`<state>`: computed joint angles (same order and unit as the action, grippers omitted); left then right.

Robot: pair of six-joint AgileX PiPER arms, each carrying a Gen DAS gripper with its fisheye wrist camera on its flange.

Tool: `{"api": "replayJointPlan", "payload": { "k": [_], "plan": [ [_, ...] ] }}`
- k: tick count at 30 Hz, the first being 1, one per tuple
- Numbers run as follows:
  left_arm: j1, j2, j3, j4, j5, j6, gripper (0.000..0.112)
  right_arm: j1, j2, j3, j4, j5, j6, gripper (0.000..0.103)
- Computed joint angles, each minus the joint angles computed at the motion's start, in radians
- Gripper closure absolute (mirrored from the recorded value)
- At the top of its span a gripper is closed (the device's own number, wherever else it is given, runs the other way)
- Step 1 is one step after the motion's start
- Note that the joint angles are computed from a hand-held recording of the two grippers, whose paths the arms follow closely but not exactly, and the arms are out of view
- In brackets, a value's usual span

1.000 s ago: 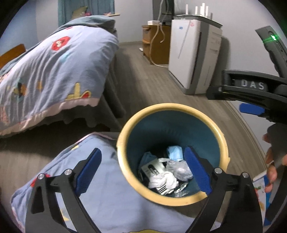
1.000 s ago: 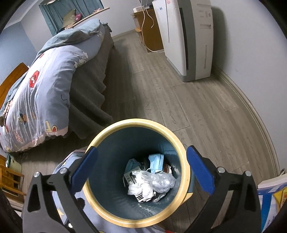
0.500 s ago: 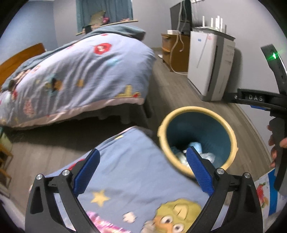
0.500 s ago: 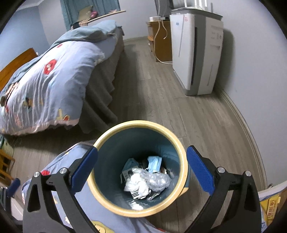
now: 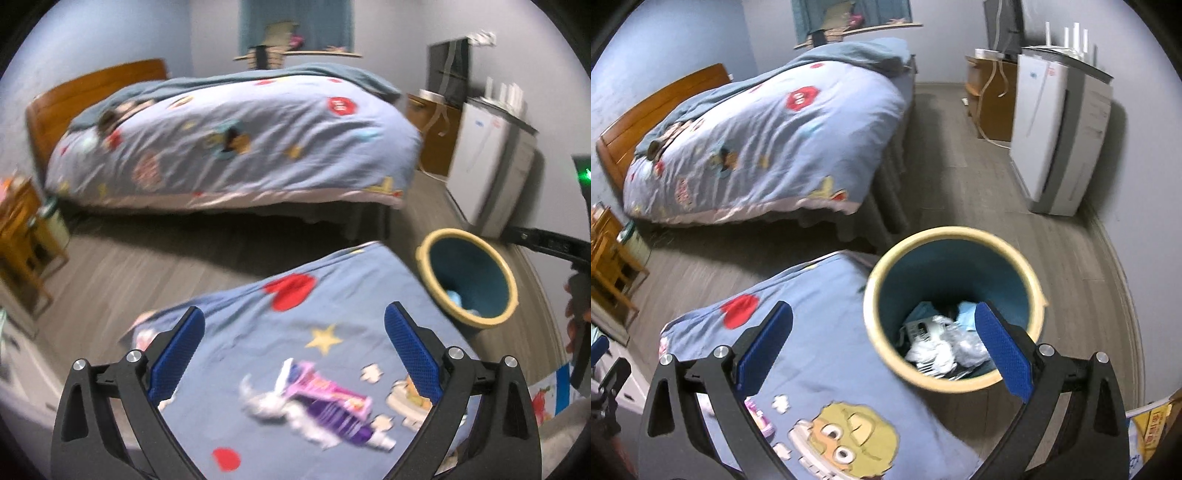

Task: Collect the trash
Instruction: 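Move both open tools back over the duvet, then grasp the pink snack wrapper with the right tool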

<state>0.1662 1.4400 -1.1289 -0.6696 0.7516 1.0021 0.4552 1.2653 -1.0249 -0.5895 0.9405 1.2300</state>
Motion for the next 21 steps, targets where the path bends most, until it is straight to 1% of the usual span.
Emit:
{"api": "replayJointPlan", "payload": {
  "k": [3, 7, 11, 13, 16, 18, 21],
  "plan": [
    [0.096, 0.026, -0.007, -0.008, 0.02, 0.016, 0.015, 0.049, 0.014, -0.001, 0.024, -0.008, 0.042, 0.006],
    [0.172, 0.07, -0.03, -0.01, 0.049, 0.029, 0.015, 0.118, 0.056, -0.017, 0.048, -0.008, 0.067, 0.006],
    [0.194, 0.093, -0.021, 0.026, 0.022, 0.046, 0.015, 0.195, 0.117, -0.051, 0.033, 0.016, 0.09, 0.006],
    [0.197, 0.109, -0.027, 0.044, 0.025, 0.038, 0.015, 0.227, 0.15, -0.071, 0.029, 0.022, 0.097, 0.006],
    [0.203, 0.117, -0.021, 0.043, 0.024, 0.053, 0.015, 0.246, 0.186, -0.078, 0.044, -0.014, 0.119, 0.006],
    [0.193, 0.123, -0.013, 0.08, -0.007, 0.05, 0.015, 0.245, 0.215, -0.071, 0.093, -0.074, 0.11, 0.006],
    [0.195, 0.146, -0.029, 0.113, -0.01, 0.024, 0.015, 0.25, 0.289, -0.087, 0.163, -0.134, 0.058, 0.006]
  ]
}}
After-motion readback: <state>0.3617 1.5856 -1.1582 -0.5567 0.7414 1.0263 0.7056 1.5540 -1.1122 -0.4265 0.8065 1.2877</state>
